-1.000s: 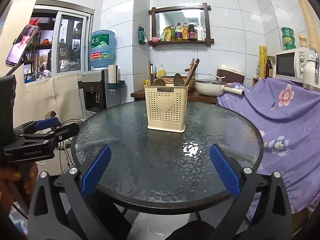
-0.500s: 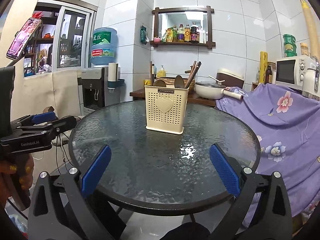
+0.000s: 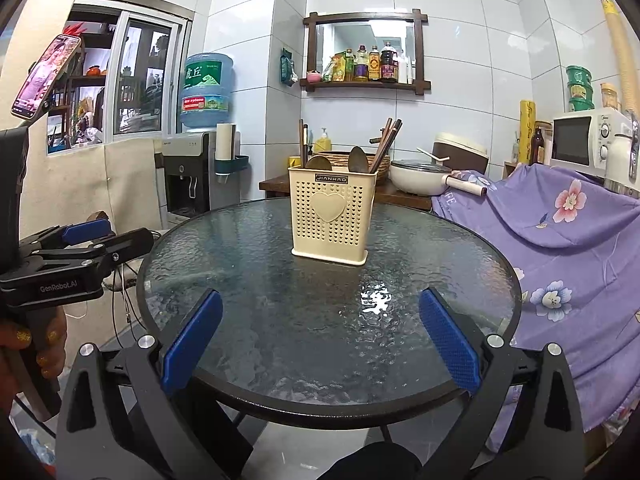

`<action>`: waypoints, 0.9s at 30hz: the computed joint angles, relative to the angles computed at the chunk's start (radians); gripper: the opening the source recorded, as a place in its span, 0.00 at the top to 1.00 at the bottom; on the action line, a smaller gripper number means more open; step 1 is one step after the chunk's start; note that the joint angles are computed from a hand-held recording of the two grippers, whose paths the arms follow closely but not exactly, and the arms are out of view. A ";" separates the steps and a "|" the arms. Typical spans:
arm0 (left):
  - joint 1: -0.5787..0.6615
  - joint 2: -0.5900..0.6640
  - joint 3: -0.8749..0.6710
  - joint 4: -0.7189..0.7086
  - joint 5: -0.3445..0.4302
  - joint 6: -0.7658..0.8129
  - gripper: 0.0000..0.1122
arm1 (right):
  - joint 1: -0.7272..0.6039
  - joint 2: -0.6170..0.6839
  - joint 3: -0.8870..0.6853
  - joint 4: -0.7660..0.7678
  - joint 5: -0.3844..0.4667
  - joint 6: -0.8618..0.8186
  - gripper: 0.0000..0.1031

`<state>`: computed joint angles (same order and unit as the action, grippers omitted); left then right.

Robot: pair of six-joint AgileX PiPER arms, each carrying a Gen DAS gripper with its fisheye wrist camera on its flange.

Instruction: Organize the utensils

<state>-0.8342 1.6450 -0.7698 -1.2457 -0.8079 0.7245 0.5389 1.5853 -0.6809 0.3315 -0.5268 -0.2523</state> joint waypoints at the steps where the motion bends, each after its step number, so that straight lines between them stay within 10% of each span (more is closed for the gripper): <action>1: 0.001 0.000 -0.001 -0.001 0.002 0.001 0.14 | 0.000 0.000 -0.001 0.000 0.001 0.001 0.06; 27: 0.019 -0.004 -0.001 0.014 0.044 -0.017 0.14 | 0.011 0.019 -0.011 0.029 0.010 -0.020 0.06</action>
